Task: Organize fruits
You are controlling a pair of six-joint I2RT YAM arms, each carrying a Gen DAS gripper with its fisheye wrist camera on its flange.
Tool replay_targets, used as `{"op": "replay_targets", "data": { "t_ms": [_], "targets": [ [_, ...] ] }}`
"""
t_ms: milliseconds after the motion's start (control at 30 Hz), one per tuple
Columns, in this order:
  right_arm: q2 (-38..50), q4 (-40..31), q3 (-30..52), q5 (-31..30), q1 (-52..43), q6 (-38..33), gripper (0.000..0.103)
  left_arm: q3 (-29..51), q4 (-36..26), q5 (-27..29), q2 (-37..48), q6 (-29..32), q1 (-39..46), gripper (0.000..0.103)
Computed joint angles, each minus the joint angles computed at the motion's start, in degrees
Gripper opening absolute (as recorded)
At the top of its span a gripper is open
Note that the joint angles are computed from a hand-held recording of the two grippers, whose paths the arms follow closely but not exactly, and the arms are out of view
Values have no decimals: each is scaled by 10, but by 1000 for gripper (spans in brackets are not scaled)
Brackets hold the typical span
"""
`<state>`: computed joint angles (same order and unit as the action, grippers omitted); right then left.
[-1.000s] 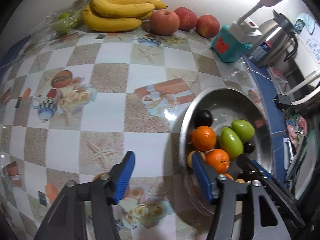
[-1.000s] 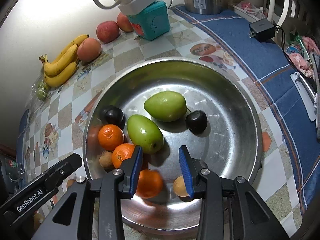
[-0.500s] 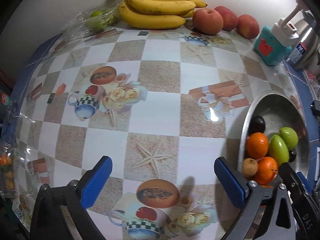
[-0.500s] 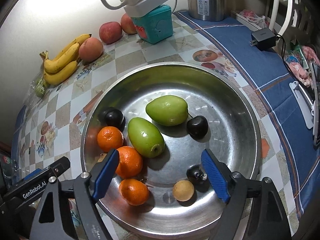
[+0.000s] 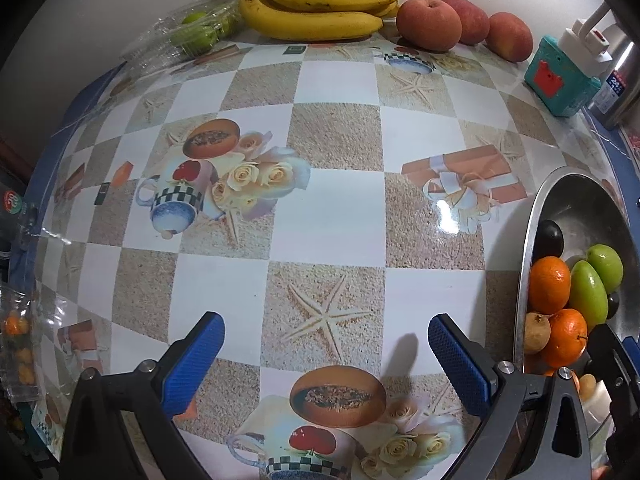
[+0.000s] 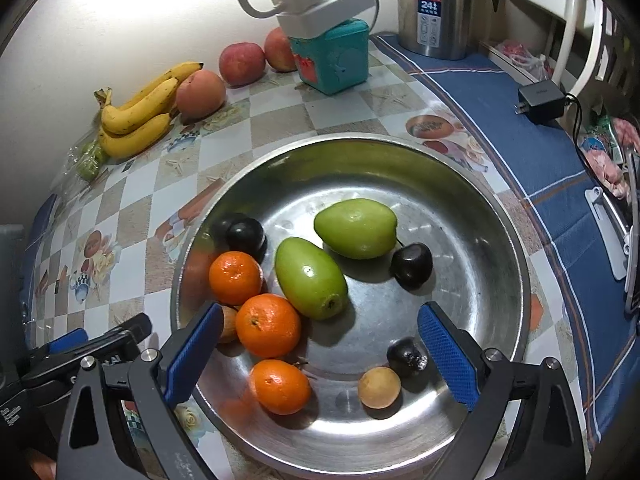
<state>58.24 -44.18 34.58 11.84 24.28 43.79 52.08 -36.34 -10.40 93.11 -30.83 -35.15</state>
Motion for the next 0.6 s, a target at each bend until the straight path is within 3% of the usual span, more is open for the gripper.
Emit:
{"op": "replay_targets", "data": {
  "t_ms": [133, 400, 600],
  "targets": [
    [6, 0, 1, 6, 11, 5, 98, -13, 17, -13, -18, 11, 1, 103],
    [5, -1, 7, 12, 46, 32, 98, -24, -21, -85, -53, -16, -25, 102],
    [-11, -14, 8, 18, 69, 63, 98, -43, -56, -98, -82, -36, -30, 102]
  ]
}}
